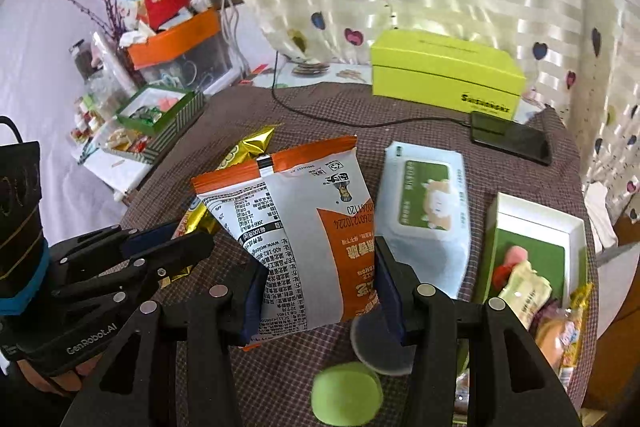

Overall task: Organize snacks
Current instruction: 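Carry the chip bag and yellow wafer stick over the green box with both grippers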

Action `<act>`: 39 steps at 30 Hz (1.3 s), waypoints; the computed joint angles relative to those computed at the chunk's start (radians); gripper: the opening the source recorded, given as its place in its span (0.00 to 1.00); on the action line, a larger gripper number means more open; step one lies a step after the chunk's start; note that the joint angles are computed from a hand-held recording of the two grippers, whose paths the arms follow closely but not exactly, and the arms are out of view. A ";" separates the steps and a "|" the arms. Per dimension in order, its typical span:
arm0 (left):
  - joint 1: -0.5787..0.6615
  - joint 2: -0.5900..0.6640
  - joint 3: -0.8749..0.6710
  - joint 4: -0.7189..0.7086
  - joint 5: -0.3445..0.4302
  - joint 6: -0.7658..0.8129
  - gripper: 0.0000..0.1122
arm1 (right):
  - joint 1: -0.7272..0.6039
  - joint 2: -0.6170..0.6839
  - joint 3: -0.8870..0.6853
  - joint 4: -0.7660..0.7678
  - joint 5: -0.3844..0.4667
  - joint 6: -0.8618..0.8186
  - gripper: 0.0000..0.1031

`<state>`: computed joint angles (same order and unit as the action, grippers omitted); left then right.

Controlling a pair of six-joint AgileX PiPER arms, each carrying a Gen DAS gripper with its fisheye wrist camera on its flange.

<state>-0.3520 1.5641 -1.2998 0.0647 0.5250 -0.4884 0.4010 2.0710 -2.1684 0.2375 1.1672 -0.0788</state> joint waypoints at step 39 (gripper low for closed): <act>-0.223 0.306 -0.433 0.000 0.178 0.003 0.21 | -0.343 -0.290 0.490 0.155 -0.198 -0.148 0.46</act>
